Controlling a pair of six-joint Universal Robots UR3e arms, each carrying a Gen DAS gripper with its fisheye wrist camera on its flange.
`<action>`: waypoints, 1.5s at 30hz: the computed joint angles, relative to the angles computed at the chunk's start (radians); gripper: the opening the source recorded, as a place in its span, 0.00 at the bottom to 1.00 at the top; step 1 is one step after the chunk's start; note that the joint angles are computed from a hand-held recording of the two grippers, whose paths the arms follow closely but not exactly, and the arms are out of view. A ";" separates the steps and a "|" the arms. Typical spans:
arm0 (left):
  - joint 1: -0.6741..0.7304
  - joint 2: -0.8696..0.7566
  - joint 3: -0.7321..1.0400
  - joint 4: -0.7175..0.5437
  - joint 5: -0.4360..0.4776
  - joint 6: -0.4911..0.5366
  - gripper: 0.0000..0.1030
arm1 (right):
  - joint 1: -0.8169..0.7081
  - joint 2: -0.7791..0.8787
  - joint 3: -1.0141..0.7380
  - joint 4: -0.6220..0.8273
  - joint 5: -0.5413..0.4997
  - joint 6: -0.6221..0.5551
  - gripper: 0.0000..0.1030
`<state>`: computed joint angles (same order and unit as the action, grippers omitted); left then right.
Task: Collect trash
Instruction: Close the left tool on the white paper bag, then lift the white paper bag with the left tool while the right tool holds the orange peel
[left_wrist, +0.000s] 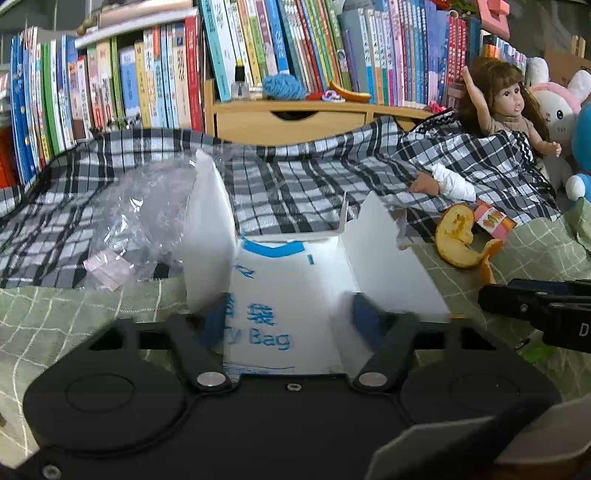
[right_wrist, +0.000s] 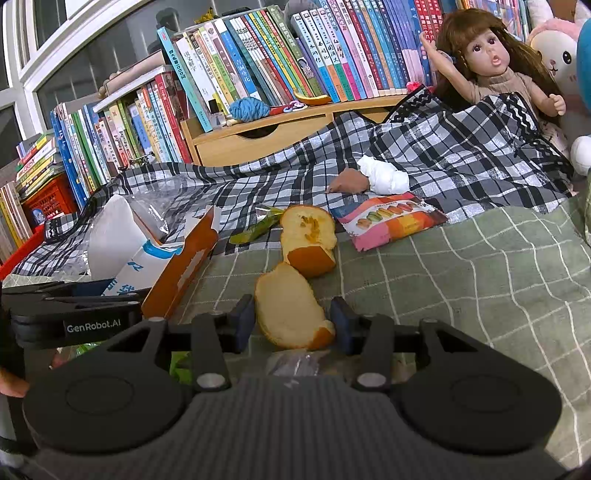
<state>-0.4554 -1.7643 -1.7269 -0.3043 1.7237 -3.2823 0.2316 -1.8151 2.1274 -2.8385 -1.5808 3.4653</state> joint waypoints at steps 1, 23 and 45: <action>-0.005 0.001 0.004 -0.003 0.000 -0.003 0.42 | -0.003 -0.002 0.005 -0.008 0.003 -0.001 0.48; -0.067 0.175 -0.011 -0.092 0.052 -0.053 0.22 | -0.017 -0.210 0.033 0.083 0.041 -0.038 0.46; -0.316 0.630 -0.305 -0.230 0.189 -0.179 0.05 | 0.425 -0.299 0.040 0.171 -0.257 0.132 0.45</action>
<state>-0.7718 -1.1340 -2.0320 -0.5346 1.9131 -3.4616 0.6565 -2.1142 2.1670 -2.6680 -1.8375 3.5975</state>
